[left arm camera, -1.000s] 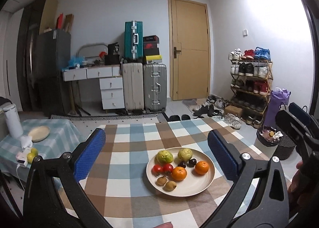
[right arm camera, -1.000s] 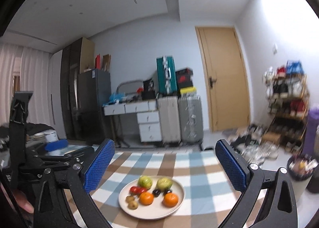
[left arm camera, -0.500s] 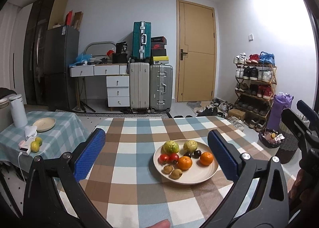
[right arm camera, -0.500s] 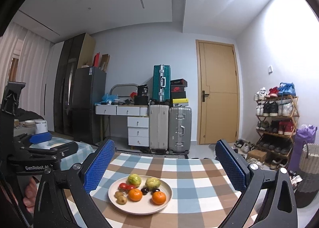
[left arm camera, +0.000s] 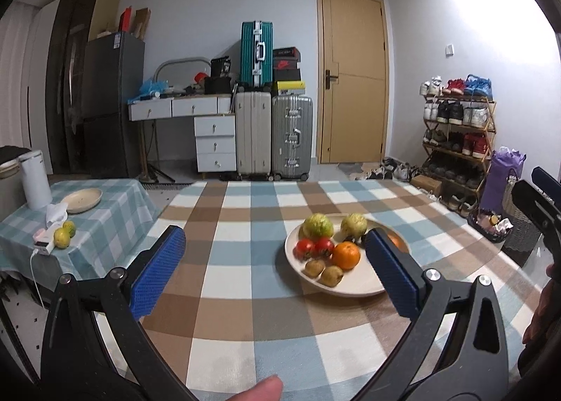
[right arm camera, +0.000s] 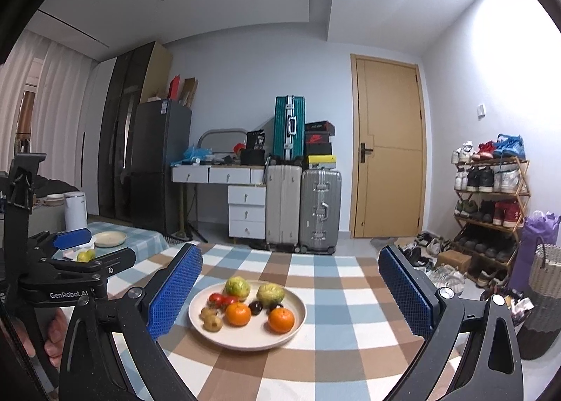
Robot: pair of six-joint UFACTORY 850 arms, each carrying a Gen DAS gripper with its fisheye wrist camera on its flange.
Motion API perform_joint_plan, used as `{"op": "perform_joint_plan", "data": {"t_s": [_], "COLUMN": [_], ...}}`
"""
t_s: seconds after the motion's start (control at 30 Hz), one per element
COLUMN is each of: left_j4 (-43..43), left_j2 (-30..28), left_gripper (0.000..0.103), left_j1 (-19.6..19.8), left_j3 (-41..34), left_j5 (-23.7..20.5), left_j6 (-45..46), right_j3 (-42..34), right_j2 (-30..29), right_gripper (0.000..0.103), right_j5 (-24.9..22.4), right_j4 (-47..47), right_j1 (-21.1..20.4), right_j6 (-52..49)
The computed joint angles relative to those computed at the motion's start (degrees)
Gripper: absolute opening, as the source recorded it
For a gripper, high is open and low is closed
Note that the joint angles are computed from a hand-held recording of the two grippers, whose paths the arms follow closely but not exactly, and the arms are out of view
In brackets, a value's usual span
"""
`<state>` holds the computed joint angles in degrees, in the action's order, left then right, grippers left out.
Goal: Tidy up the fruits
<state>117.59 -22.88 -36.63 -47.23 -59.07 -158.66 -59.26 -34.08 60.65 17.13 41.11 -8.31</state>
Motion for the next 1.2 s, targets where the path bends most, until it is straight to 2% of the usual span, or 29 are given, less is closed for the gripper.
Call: {"op": "perform_joint_plan", "data": {"t_s": [0.4, 0.77, 0.83, 0.93, 1.2], "left_j4": [4.89, 5.86, 5.47, 6.47, 6.43], "left_j2": [-7.13, -7.96, -7.93, -8.46, -7.85], "left_gripper": [0.102, 0.102, 0.102, 0.102, 0.102], "left_j1": [3.57, 3.76, 3.46, 3.24, 3.05], "left_j3": [-3.18, -3.36, -3.4, -3.33, -3.13], "left_j5": [1.56, 1.21, 0.63, -1.05, -0.71], "left_j6": [-4.2, -4.62, -4.41, -5.0, -4.76], "right_j3": [-4.12, -6.56, -7.34, -9.69, -10.04], "right_j2": [-4.94, -6.76, -7.02, -7.83, -8.24], "right_gripper": [0.103, 0.103, 0.103, 0.103, 0.103], "right_j5": [-4.0, -6.63, -8.81, -15.17, -15.37], "right_j4": [-3.36, -3.73, -3.52, -4.31, -4.09], "right_j1": [-2.02, -2.3, -2.35, -2.72, -2.95], "right_j6": [2.38, 1.85, 1.85, 2.42, 3.19]}}
